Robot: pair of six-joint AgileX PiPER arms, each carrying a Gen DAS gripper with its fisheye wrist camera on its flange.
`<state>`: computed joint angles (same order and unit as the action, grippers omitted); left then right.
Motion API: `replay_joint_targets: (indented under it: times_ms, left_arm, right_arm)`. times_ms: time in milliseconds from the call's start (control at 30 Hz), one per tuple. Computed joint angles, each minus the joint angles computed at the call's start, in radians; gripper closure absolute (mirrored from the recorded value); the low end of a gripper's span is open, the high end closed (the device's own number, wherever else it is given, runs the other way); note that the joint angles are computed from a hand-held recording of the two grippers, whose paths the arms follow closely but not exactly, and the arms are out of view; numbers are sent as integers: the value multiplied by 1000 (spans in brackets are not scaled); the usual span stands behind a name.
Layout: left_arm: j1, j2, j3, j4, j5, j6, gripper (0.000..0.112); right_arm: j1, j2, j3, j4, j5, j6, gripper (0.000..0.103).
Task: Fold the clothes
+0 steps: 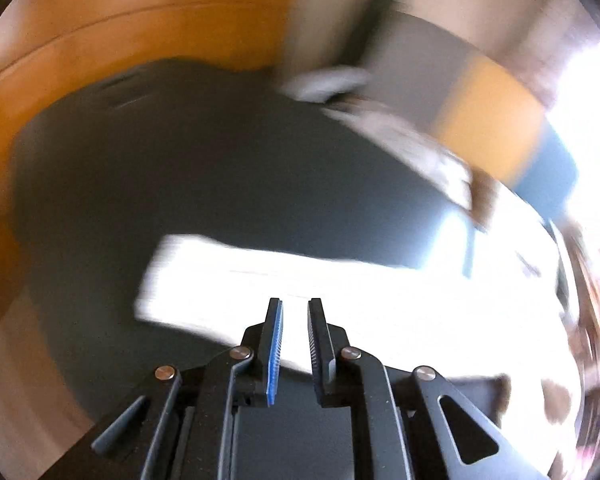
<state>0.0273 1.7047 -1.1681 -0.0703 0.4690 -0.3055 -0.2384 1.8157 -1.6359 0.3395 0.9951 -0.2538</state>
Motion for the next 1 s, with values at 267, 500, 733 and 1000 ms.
replay_joint_targets:
  times_ms: [267,500,733,1000]
  left_arm:
    - [-581,145,-257,-281,101,508,96]
    - [-1017,275,-454,-81,235,381,94]
    - [-1111,400,-555,140,387,258,79]
    - [-1191,423,-534,316,375,160,75]
  right_arm:
    - [-249,-170,320,93,48,-167,0]
    - [-425,-334,647,303,36,-388,0]
    - [-513,-441,835,378,-1,-518,0]
    - [-546,-460,911,448,6,-574,0]
